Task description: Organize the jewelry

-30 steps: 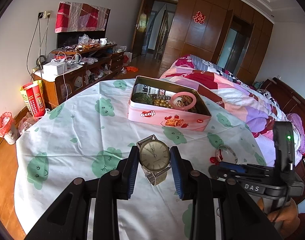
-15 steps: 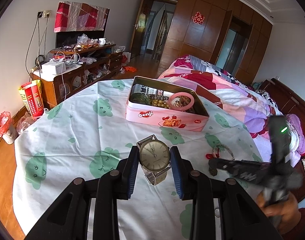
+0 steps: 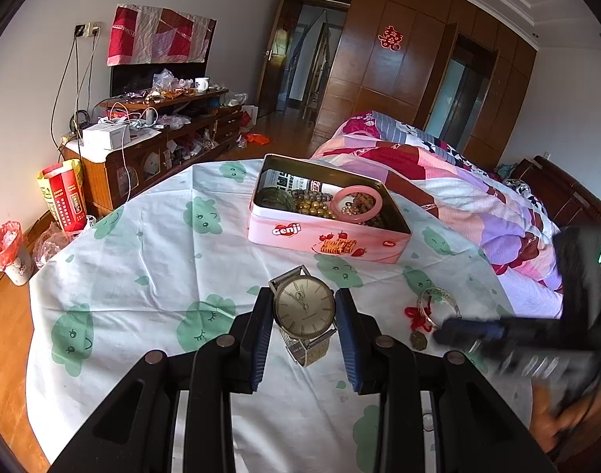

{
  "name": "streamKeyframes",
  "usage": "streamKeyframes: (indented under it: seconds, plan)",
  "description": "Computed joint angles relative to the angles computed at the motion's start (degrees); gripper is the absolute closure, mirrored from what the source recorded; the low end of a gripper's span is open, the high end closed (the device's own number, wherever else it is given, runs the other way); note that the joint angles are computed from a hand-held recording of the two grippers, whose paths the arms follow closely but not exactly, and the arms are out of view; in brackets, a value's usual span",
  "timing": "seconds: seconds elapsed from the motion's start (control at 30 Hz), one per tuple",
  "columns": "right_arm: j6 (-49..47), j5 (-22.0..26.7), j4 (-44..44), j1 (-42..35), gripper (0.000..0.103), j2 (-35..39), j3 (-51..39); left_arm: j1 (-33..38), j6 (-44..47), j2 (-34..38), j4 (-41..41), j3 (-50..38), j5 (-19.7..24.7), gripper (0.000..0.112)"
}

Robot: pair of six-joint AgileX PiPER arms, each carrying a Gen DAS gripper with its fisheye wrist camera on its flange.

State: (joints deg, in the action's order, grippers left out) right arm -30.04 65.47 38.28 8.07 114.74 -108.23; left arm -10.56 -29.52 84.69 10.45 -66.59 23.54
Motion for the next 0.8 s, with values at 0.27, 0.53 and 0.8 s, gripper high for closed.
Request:
streamKeyframes:
  seconds: [0.27, 0.53, 0.8]
  plan:
    - [7.4, -11.9, -14.9, 3.9, 0.058, -1.3, 7.7, 0.0, -0.7, 0.3, 0.2, 0.1, -0.4, 0.080]
    - [12.0, -14.4, -20.3, 6.5, 0.056, 4.1, 0.0, -0.2, 1.4, 1.3, -1.4, -0.5, -0.1, 0.080]
    - [13.6, -12.1, -18.7, 3.9, 0.098, 7.1, -4.6, 0.5, 4.2, 1.4, -4.1, -0.7, -0.4, 0.080]
